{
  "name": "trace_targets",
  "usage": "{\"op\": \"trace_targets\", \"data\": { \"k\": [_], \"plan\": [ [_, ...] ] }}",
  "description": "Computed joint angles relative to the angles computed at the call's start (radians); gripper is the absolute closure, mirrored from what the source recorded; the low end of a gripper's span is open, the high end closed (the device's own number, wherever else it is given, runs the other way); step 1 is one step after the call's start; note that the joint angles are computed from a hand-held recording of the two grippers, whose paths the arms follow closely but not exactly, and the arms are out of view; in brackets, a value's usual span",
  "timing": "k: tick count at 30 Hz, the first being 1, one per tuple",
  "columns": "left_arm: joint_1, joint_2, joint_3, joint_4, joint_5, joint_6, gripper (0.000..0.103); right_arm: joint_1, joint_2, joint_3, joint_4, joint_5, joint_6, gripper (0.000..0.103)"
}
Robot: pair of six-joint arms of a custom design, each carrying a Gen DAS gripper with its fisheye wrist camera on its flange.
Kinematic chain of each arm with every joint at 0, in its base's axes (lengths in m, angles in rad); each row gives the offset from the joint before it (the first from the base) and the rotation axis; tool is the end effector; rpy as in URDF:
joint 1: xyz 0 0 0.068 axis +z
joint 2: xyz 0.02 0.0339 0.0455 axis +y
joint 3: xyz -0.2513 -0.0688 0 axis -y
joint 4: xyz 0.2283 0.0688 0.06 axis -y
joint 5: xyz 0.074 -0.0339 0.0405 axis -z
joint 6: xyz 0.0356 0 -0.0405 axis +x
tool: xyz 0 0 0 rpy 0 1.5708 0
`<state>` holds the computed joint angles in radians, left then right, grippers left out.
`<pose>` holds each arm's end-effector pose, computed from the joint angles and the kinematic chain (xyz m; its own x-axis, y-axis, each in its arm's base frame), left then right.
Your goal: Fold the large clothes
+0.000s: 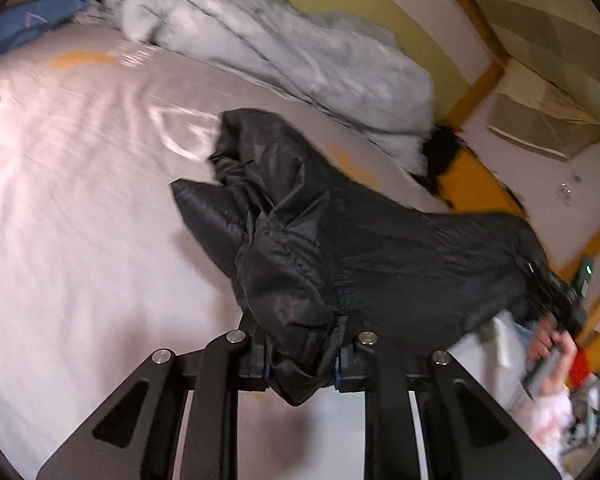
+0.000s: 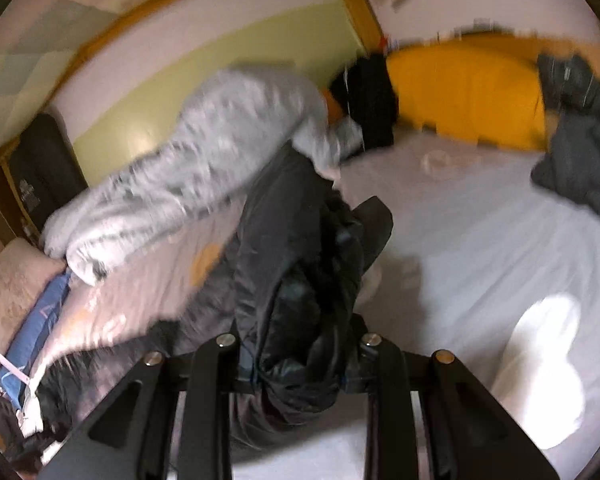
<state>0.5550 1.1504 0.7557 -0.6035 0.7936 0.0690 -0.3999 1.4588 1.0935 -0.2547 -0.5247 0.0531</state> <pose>0.1875 0.0864 0.2273 -0.7155 -0.3867 -0.5818 0.0081 0.8282 -0.5604 0.2942 -0.1050 0.2768 -0.5365 0.2766 -0.7973 -0.0101 0.9426 0.3339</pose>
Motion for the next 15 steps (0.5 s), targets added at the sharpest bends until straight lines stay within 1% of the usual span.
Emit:
{"op": "trace_targets", "data": {
  "k": [1,2,4,5,7,11,12,13,14,15],
  "plan": [
    [-0.017,-0.035,0.003,-0.036,-0.004,0.008,0.084,-0.007,-0.038,-0.008,0.003,-0.011,0.006,0.079],
    [-0.056,-0.081,-0.013,-0.049,-0.036,-0.005,0.084,-0.006,-0.078,-0.015,-0.004,-0.021,0.005,0.079],
    [-0.132,-0.121,-0.033,-0.061,-0.095,-0.039,0.084,0.017,-0.15,-0.033,-0.017,-0.01,-0.01,0.078],
    [-0.147,-0.127,-0.04,-0.066,-0.104,-0.041,0.084,0.037,-0.186,-0.051,-0.014,0.001,-0.015,0.078],
    [-0.179,-0.137,-0.058,-0.03,-0.139,-0.063,0.084,0.1,-0.277,-0.098,-0.008,0.025,-0.02,0.078],
    [-0.144,-0.067,-0.079,0.066,-0.129,-0.09,0.083,0.285,-0.418,-0.163,-0.048,0.019,0.002,0.078],
    [-0.136,-0.048,-0.084,0.091,-0.131,-0.097,0.083,0.341,-0.44,-0.177,-0.055,0.033,0.003,0.078],
    [-0.104,-0.047,-0.094,0.083,-0.115,-0.069,0.083,0.409,-0.461,-0.192,-0.061,0.065,0.003,0.078],
    [-0.095,-0.031,-0.093,0.091,-0.108,-0.064,0.083,0.475,-0.475,-0.207,-0.061,0.106,0.005,0.078],
    [-0.085,-0.018,-0.089,0.089,-0.095,-0.053,0.083,0.563,-0.486,-0.229,-0.05,0.169,0.009,0.078]
  ]
}}
